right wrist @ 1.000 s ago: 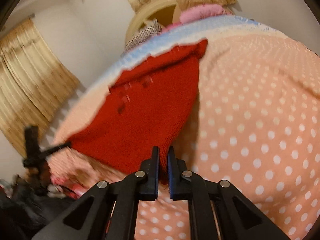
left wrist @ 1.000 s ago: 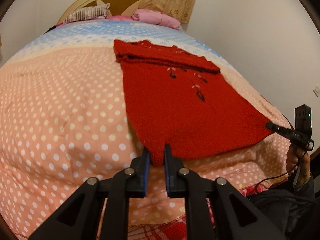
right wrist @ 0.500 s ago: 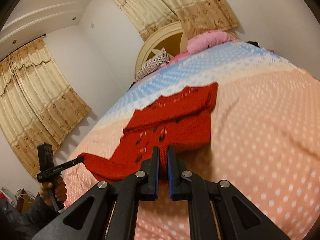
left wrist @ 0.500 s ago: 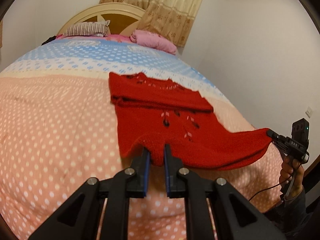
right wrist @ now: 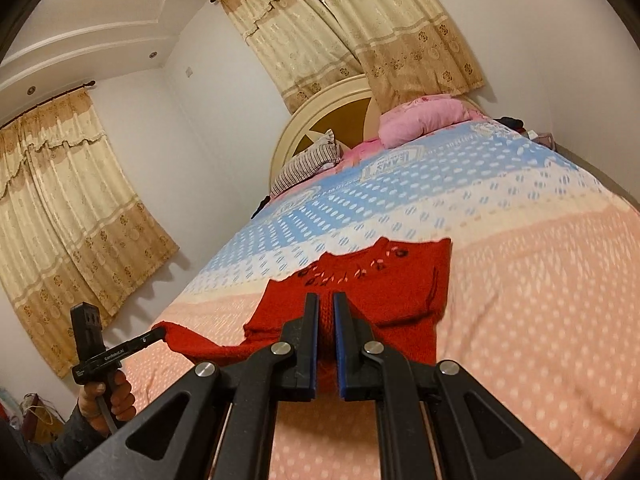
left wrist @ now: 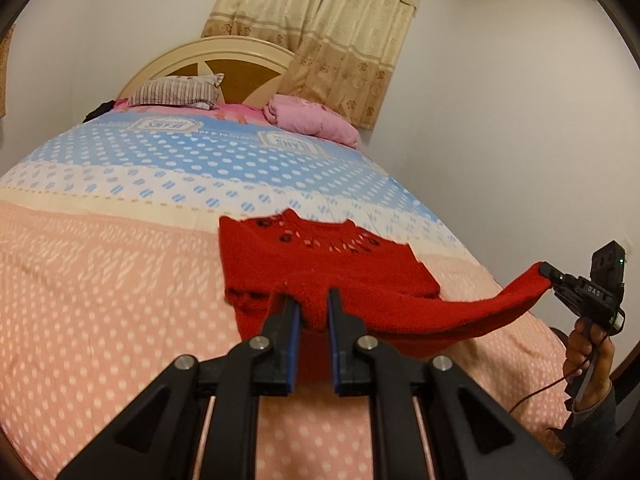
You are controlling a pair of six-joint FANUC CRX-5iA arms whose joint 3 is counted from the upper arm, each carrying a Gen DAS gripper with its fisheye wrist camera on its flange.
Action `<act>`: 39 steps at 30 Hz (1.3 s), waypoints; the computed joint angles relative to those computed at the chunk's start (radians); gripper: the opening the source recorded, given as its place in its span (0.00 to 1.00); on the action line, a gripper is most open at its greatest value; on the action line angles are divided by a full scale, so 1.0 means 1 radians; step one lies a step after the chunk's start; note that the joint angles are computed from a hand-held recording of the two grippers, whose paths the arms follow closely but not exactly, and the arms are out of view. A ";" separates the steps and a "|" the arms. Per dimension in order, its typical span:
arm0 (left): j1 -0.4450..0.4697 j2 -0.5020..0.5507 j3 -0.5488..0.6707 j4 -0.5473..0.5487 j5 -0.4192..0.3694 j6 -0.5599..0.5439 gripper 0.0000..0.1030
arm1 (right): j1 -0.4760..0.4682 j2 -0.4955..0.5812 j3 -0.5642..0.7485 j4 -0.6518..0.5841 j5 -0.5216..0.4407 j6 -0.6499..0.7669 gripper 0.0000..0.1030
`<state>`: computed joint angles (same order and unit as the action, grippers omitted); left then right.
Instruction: Fold small clothes
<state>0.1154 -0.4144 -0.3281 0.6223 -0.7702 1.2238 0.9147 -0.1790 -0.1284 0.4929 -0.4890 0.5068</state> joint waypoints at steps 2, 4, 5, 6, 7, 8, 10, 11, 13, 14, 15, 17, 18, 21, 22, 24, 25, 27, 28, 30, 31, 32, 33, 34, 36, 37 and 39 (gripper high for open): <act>0.002 0.030 0.023 0.002 0.014 0.001 0.12 | -0.013 0.044 0.071 -0.042 -0.034 0.065 0.06; 0.002 0.059 0.045 0.004 0.030 0.004 0.12 | -0.026 0.087 0.138 -0.068 -0.059 0.114 0.06; 0.002 0.077 0.061 0.005 0.036 0.004 0.12 | -0.032 0.103 0.160 -0.073 -0.065 0.127 0.06; 0.001 0.093 0.076 0.002 0.041 0.007 0.12 | -0.037 0.119 0.183 -0.076 -0.071 0.140 0.06; -0.001 0.112 0.093 0.000 0.045 0.007 0.12 | -0.045 0.145 0.221 -0.087 -0.085 0.163 0.06; -0.003 0.129 0.110 -0.004 0.050 0.008 0.12 | -0.050 0.160 0.242 -0.094 -0.091 0.174 0.06; -0.009 0.163 0.146 -0.019 0.056 0.015 0.12 | -0.063 0.202 0.299 -0.104 -0.112 0.198 0.06; -0.012 0.180 0.163 -0.025 0.059 0.019 0.12 | -0.069 0.217 0.316 -0.104 -0.118 0.202 0.06; -0.016 0.219 0.202 -0.036 0.064 0.022 0.12 | -0.088 0.259 0.366 -0.126 -0.136 0.220 0.06; -0.017 0.236 0.219 -0.045 0.065 0.026 0.12 | -0.094 0.274 0.384 -0.129 -0.145 0.223 0.06; -0.019 0.251 0.235 -0.054 0.065 0.030 0.12 | -0.102 0.290 0.403 -0.136 -0.153 0.228 0.06; -0.027 0.297 0.292 -0.109 0.059 0.060 0.12 | -0.121 0.331 0.454 -0.165 -0.177 0.250 0.06; -0.031 0.315 0.309 -0.120 0.059 0.066 0.12 | -0.126 0.349 0.475 -0.169 -0.189 0.257 0.06; -0.043 0.382 0.375 -0.160 0.045 0.076 0.12 | -0.149 0.412 0.546 -0.186 -0.226 0.276 0.06; -0.048 0.397 0.388 -0.171 0.043 0.080 0.12 | -0.157 0.432 0.568 -0.192 -0.239 0.280 0.06; -0.056 0.440 0.427 -0.204 0.032 0.098 0.12 | -0.172 0.475 0.615 -0.204 -0.268 0.288 0.06; -0.060 0.458 0.442 -0.213 0.025 0.105 0.12 | -0.181 0.502 0.646 -0.216 -0.287 0.296 0.06; -0.066 0.487 0.470 -0.244 0.012 0.129 0.12 | -0.191 0.546 0.693 -0.224 -0.319 0.305 0.06; -0.069 0.507 0.487 -0.259 0.001 0.139 0.12 | -0.195 0.561 0.710 -0.231 -0.329 0.309 0.06; -0.069 0.536 0.508 -0.274 -0.007 0.156 0.12 | -0.205 0.605 0.754 -0.242 -0.357 0.315 0.06; -0.070 0.551 0.519 -0.283 -0.011 0.162 0.12 | -0.210 0.625 0.777 -0.250 -0.372 0.322 0.06; -0.072 0.563 0.528 -0.299 -0.014 0.172 0.12 | -0.213 0.642 0.795 -0.256 -0.384 0.326 0.06; -0.073 0.576 0.538 -0.311 -0.019 0.181 0.12 | -0.216 0.669 0.825 -0.260 -0.404 0.338 0.06; -0.073 0.595 0.549 -0.319 -0.028 0.187 0.12 | -0.216 0.690 0.848 -0.259 -0.420 0.346 0.06; -0.081 0.619 0.572 -0.358 -0.039 0.209 0.18 | -0.225 0.747 0.919 -0.279 -0.461 0.376 0.06; -0.095 0.630 0.600 -0.441 -0.047 0.265 0.20 | -0.233 0.784 0.975 -0.311 -0.495 0.407 0.07; -0.107 0.635 0.625 -0.533 -0.064 0.344 0.36 | -0.228 0.858 1.064 -0.262 -0.581 0.394 0.09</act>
<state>0.0089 0.2202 0.2968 0.0888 -0.8341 1.5682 0.6862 0.6790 0.9360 0.2310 -1.0701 0.9005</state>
